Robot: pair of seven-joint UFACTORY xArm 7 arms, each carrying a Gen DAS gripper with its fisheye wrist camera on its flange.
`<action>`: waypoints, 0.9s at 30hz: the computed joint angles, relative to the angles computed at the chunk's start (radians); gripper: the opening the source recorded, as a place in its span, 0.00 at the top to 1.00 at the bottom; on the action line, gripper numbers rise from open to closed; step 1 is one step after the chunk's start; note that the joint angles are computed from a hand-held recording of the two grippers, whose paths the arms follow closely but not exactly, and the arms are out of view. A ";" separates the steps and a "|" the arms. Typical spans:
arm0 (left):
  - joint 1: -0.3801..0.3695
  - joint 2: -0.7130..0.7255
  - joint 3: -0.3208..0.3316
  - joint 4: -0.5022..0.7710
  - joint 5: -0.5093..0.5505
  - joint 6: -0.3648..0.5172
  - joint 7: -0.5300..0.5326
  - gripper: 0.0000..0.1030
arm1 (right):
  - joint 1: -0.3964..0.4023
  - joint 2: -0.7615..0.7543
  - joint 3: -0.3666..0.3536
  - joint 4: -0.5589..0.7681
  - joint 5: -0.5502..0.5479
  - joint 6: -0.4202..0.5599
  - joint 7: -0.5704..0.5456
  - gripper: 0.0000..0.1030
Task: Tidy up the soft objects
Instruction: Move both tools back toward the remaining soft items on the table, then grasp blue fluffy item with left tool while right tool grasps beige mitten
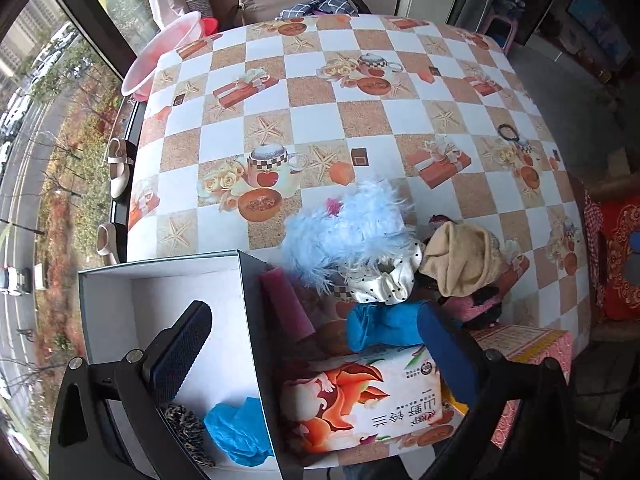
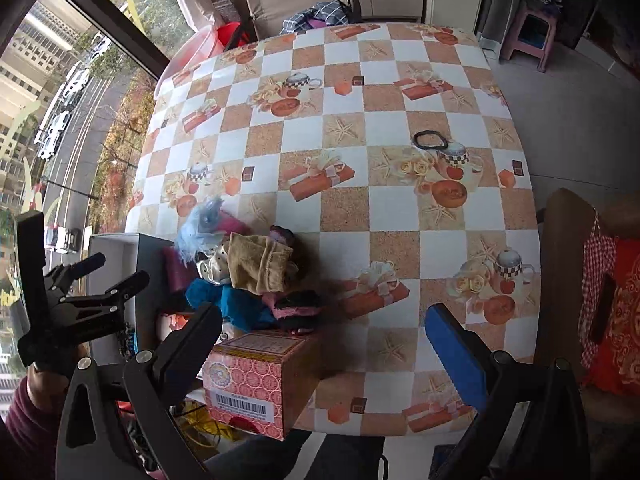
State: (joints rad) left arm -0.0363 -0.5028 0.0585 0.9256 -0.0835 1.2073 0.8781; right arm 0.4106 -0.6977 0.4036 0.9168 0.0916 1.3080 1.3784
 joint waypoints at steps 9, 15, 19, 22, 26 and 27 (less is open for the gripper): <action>-0.007 0.073 -0.153 -0.127 0.276 -0.247 -0.143 0.00 | 0.094 0.170 -0.185 -0.169 0.192 -0.287 -0.414 0.01; -0.018 0.172 -0.207 -0.127 0.455 -0.332 -0.310 0.00 | 0.105 0.396 -0.228 -0.109 0.332 -0.323 -0.703 0.01; -0.053 0.287 -0.196 -0.024 0.428 -0.350 -0.413 0.00 | 0.036 0.391 -0.181 -0.134 0.213 -0.334 -0.565 0.01; -0.079 0.376 -0.176 0.106 0.349 -0.319 -0.468 0.00 | -0.040 0.283 -0.167 -0.202 0.081 -0.291 -0.372 0.01; -0.091 0.437 -0.133 0.249 0.183 -0.215 -0.413 0.00 | -0.098 0.092 -0.186 -0.299 0.013 -0.208 -0.253 0.01; -0.091 0.441 -0.129 0.259 0.174 -0.204 -0.400 0.00 | -0.100 0.045 -0.194 -0.328 0.021 -0.208 -0.245 0.01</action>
